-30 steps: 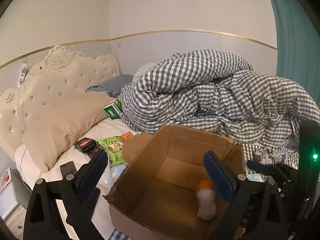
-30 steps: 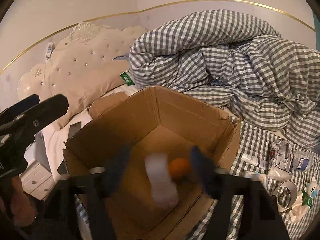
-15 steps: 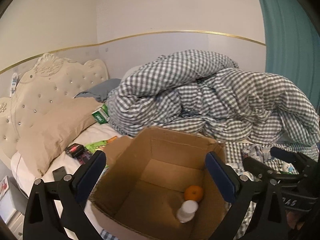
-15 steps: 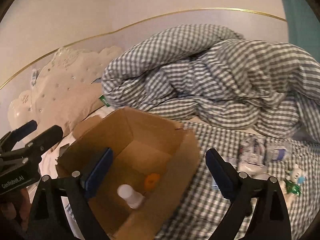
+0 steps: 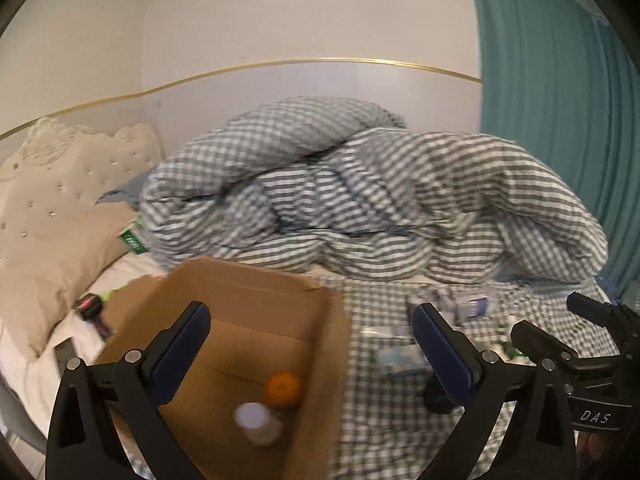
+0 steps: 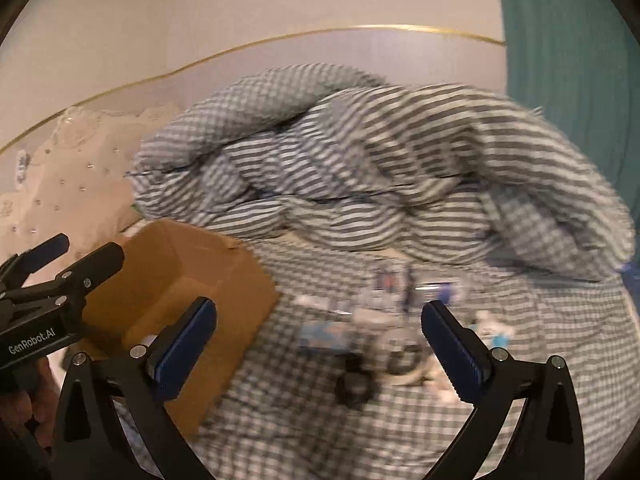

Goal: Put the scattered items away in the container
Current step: 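Move both open tools back over the items on the bed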

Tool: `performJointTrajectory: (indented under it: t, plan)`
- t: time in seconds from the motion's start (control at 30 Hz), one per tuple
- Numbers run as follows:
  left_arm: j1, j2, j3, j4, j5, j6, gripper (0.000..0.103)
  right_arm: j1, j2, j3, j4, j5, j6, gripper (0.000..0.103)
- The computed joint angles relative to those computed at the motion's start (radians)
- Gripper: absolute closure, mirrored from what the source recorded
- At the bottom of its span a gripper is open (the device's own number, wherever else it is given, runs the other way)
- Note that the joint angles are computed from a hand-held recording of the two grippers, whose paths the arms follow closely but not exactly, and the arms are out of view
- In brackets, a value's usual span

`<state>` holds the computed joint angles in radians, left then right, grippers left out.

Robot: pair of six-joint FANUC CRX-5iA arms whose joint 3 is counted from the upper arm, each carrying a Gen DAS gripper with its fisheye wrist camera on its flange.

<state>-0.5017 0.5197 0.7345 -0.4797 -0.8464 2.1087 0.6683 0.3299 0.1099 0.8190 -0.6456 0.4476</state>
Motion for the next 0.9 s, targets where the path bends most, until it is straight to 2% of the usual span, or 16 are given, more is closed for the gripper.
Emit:
performJointTrajectory:
  t: [0.23,0.47,0.77,0.9]
  plan:
    - [-0.038,0.122,0.14,0.111,-0.012,-0.091,0.0,-0.064,-0.119,-0.171,0.136,-0.007,-0.161,0.0]
    - [-0.066,0.238,0.274,0.175,-0.044,-0.152,0.0,-0.125,-0.188,-0.268,0.158,-0.04,-0.235,0.0]
    - [-0.079,0.339,0.388,0.201,-0.117,-0.17,0.0,-0.185,-0.212,-0.32,0.099,-0.007,-0.238,0.0]
    - [-0.082,0.373,0.421,0.196,-0.14,-0.168,0.0,-0.195,-0.19,-0.297,0.026,0.029,-0.19,0.0]
